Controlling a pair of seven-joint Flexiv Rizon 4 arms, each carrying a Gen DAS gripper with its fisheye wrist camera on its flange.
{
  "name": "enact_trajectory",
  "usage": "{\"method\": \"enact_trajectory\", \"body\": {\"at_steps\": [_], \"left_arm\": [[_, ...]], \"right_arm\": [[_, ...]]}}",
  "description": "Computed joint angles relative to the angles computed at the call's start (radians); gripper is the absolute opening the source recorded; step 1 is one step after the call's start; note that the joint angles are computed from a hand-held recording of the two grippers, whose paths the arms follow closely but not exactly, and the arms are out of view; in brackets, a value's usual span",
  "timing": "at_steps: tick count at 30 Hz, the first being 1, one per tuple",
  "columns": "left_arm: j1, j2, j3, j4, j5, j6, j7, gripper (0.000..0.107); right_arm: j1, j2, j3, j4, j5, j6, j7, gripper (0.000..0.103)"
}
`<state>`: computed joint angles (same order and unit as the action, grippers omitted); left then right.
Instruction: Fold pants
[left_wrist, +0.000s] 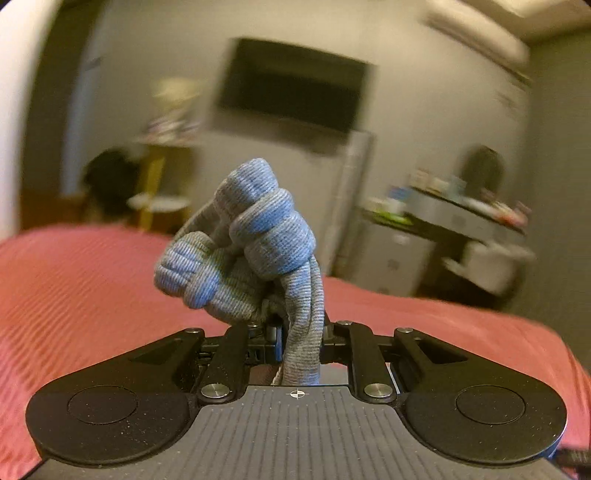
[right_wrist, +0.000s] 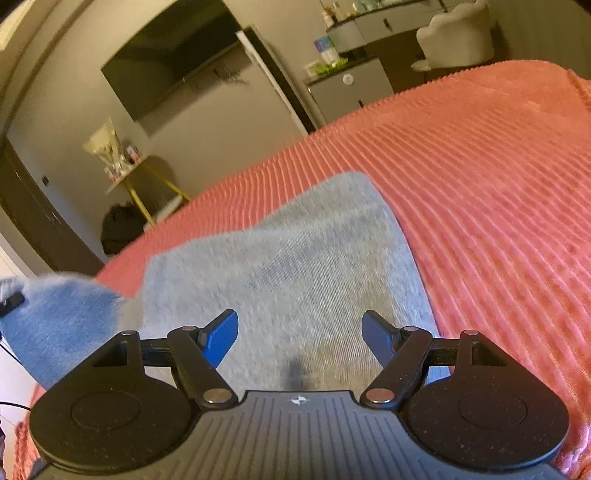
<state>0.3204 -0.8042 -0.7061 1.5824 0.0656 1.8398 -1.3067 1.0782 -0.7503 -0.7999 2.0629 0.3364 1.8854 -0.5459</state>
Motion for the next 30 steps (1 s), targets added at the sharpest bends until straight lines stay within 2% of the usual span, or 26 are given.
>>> {"method": "enact_trajectory", "body": {"at_steps": [2,3,4,5,7,8,9,11,12,13,14,15,17,18,20,21,22,23,24,25,26,27,28,29,30], "left_arm": [[-0.009,-0.01,-0.049,0.001,0.051,-0.038,0.059,0.018],[-0.025,-0.017,-0.066,0.013,0.036,-0.043,0.12,0.019],[-0.043,-0.017,-0.062,0.012,0.062,-0.066,0.117,0.019],[-0.079,-0.006,-0.025,-0.001,0.106,-0.103,0.07,0.02],[-0.196,0.027,0.127,-0.075,0.283,-0.224,-0.166,0.023],[-0.266,0.038,0.206,-0.104,0.315,-0.278,-0.225,0.028],[-0.336,0.045,0.279,-0.12,0.299,-0.323,-0.219,0.033],[-0.465,0.061,0.405,-0.108,0.143,-0.39,-0.064,0.038],[-0.502,0.071,0.444,-0.099,0.116,-0.406,-0.025,0.039],[-0.513,0.077,0.451,-0.087,0.109,-0.411,0.019,0.039],[-0.5,0.083,0.425,-0.059,0.053,-0.411,0.106,0.039],[-0.458,0.094,0.37,-0.009,-0.011,-0.392,0.184,0.048],[-0.332,0.119,0.207,0.117,-0.215,-0.338,0.354,0.058],[-0.262,0.131,0.132,0.149,-0.278,-0.359,0.376,0.058],[-0.178,0.137,0.054,0.176,-0.352,-0.359,0.327,0.062],[-0.164,0.158,0.053,0.211,-0.405,-0.323,0.299,0.066],[-0.178,0.18,0.082,0.239,-0.469,-0.287,0.289,0.067],[-0.206,0.198,0.144,0.25,-0.468,-0.268,0.236,0.067],[-0.241,0.207,0.225,0.236,-0.412,-0.282,0.158,0.067],[-0.29,0.201,0.307,0.198,-0.385,-0.305,0.104,0.067],[-0.317,0.205,0.361,0.192,-0.362,-0.322,0.051,0.067],[-0.333,0.209,0.382,0.199,-0.404,-0.337,0.053,0.067],[-0.332,0.21,0.371,0.216,-0.474,-0.337,0.089,0.067],[-0.304,0.209,0.331,0.234,-0.492,-0.33,0.098,0.067],[-0.291,0.216,0.312,0.25,-0.498,-0.331,0.105,0.067]], "right_arm": [[0.026,-0.017,-0.028,0.005,0.024,0.016,0.009,0.075],[0.046,-0.027,-0.049,0.01,0.038,0.02,0.013,0.075],[0.06,-0.037,-0.065,0.014,0.051,0.03,0.016,0.075],[0.071,-0.046,-0.076,0.018,0.067,0.043,0.02,0.075],[0.086,-0.055,-0.091,0.022,0.097,0.056,0.027,0.076],[0.088,-0.054,-0.093,0.023,0.111,0.06,0.034,0.076],[0.085,-0.05,-0.086,0.023,0.122,0.066,0.04,0.076],[0.044,-0.017,-0.03,0.023,0.13,0.102,0.044,0.076],[0.029,-0.006,-0.007,0.021,0.14,0.117,0.04,0.076],[0.012,0.006,0.019,0.019,0.147,0.131,0.032,0.076],[-0.01,0.019,0.048,0.015,0.148,0.144,0.019,0.076],[-0.048,0.036,0.094,0.011,0.14,0.165,0.007,0.077],[-0.156,0.071,0.22,-0.004,0.107,0.211,0.0,0.081],[-0.206,0.082,0.275,-0.013,0.088,0.224,-0.001,0.081],[-0.325,0.103,0.407,-0.039,0.049,0.237,-0.018,0.081],[-0.395,0.108,0.476,-0.047,-0.005,0.245,0.004,0.081],[-0.465,0.107,0.537,-0.052,-0.082,0.252,0.056,0.081],[-0.532,0.101,0.612,-0.072,-0.112,0.255,0.063,0.081],[-0.578,0.091,0.655,-0.089,-0.15,0.25,0.089,0.081],[-0.596,0.092,0.683,-0.114,-0.123,0.206,0.063,0.081],[-0.594,0.085,0.68,-0.14,-0.107,0.162,0.066,0.081],[-0.615,0.076,0.694,-0.161,-0.11,0.129,0.079,0.081],[-0.661,0.063,0.739,-0.185,-0.133,0.114,0.095,0.081],[-0.731,0.041,0.802,-0.201,-0.206,0.122,0.145,0.081],[-0.8,0.027,0.881,-0.226,-0.233,0.102,0.137,0.081]]}}
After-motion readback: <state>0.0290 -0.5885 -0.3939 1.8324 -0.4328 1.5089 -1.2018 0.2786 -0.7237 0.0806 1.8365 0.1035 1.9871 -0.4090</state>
